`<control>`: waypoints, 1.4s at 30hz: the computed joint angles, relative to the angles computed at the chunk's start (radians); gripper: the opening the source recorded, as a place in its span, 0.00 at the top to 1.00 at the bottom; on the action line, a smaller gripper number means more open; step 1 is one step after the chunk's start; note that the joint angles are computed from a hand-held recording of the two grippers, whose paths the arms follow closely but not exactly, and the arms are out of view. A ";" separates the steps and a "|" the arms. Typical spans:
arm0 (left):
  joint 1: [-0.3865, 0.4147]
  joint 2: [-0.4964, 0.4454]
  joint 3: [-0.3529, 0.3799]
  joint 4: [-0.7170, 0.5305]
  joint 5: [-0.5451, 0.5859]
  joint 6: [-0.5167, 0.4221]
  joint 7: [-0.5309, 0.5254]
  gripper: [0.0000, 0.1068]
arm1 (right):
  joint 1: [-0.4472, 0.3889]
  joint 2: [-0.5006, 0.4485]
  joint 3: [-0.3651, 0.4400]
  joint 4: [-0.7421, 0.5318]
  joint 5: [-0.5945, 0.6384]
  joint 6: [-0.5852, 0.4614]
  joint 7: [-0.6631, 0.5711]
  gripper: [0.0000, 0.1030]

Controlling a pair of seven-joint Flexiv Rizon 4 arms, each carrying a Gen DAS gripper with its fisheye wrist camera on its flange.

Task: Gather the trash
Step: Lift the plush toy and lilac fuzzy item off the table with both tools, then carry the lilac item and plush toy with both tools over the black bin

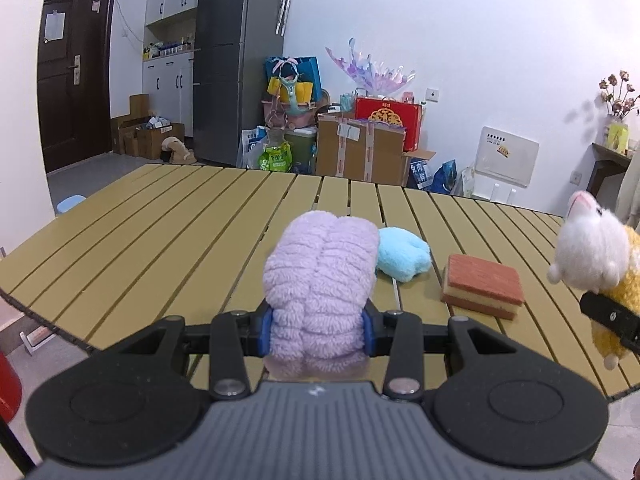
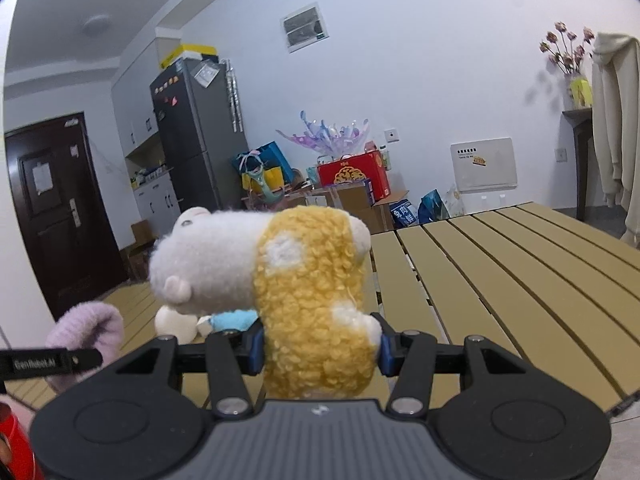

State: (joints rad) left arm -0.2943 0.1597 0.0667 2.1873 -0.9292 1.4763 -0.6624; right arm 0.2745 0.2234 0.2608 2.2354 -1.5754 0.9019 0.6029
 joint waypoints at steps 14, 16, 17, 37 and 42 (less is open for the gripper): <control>0.026 0.262 0.086 0.139 0.182 -0.150 -0.062 0.62 | 0.138 0.109 0.198 0.029 0.328 -0.220 -0.212 0.52; 0.028 0.303 0.101 0.163 0.208 -0.176 -0.072 0.62 | 0.162 0.120 0.221 0.030 0.364 -0.251 -0.221 0.52; 0.033 0.324 0.109 0.172 0.223 -0.192 -0.078 0.62 | 0.174 0.125 0.235 0.029 0.383 -0.269 -0.225 0.52; 0.153 0.670 0.208 0.390 0.463 -0.460 -0.084 0.62 | 0.466 0.031 0.391 -0.043 0.615 -0.585 -0.181 0.52; 0.203 0.734 0.230 0.434 0.515 -0.539 -0.063 0.62 | 0.540 -0.001 0.386 -0.050 0.658 -0.618 -0.162 0.52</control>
